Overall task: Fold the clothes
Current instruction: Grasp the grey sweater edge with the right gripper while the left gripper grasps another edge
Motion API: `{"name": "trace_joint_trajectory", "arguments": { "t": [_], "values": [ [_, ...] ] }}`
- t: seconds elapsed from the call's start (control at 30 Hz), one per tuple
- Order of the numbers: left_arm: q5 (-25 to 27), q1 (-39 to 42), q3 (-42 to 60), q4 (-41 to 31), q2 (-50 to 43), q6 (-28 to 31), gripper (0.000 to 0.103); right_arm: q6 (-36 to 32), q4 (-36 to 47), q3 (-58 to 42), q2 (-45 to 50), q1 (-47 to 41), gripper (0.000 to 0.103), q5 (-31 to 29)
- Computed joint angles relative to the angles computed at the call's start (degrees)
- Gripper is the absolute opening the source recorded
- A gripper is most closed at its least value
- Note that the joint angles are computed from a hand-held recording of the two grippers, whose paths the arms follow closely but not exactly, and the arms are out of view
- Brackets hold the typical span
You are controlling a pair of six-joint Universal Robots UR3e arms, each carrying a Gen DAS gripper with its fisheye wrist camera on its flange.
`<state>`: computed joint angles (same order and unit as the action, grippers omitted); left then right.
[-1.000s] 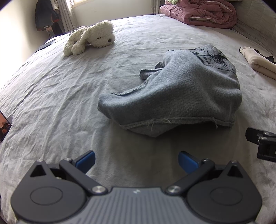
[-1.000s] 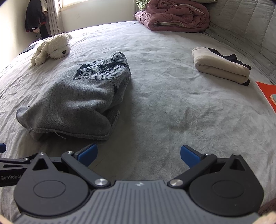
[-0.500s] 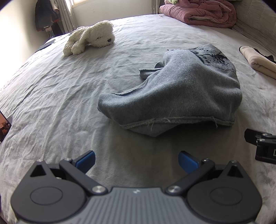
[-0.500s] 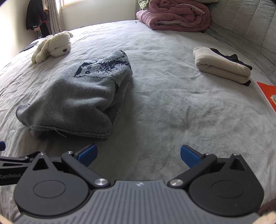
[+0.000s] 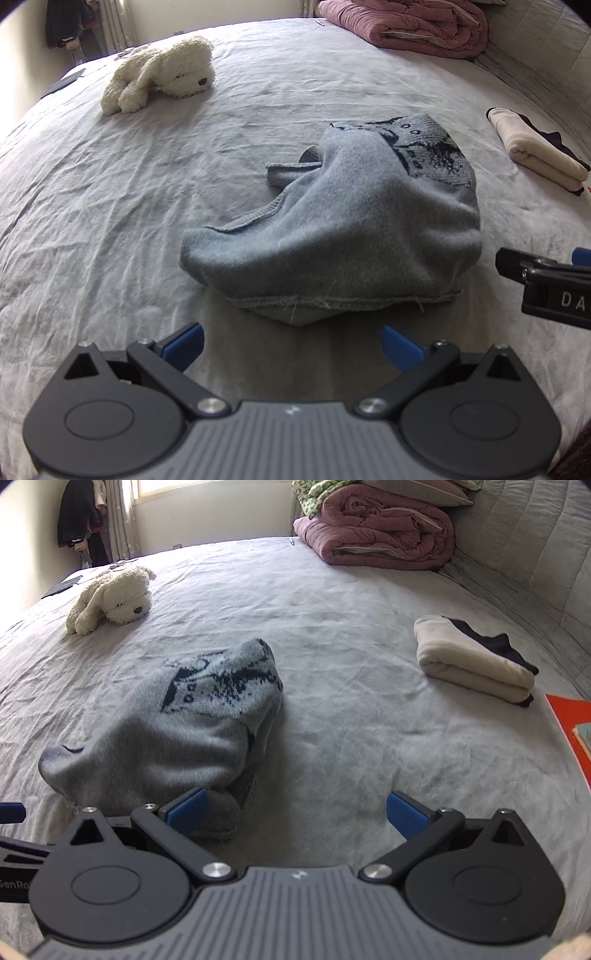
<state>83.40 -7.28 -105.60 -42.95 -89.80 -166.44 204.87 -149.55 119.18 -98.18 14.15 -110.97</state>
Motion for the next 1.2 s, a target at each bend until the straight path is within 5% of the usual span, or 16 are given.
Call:
{"name": "trace_joint_trajectory", "arguments": {
  "t": [0.27,0.43,0.57,0.8,1.0,1.2],
  "values": [
    [-3.27,2.40,4.47,11.55,-10.32,0.05,0.103,-13.76,-4.72,-6.98,8.17,-8.03,0.103,14.53],
    [-7.54,3.68,1.44,23.83,-16.16,2.32,0.103,-14.43,-12.21,-2.56,13.06,-13.60,0.103,23.14],
    [-7.70,3.02,3.73,24.49,-20.67,0.77,0.103,-11.49,-15.94,2.12,13.75,-17.61,0.103,30.48],
    [-10.71,4.66,-0.39,31.83,-22.27,-0.01,0.103,-10.27,-33.30,7.41,18.95,-13.37,0.103,24.67],
    [-12.50,5.75,2.31,24.19,-20.21,-0.05,0.101,-11.32,-26.34,5.71,15.64,-16.18,0.103,28.08],
    [-16.34,7.52,-0.78,22.17,-15.22,2.33,0.056,-11.33,-23.43,8.22,8.55,-20.99,0.103,33.67]
  ]
}}
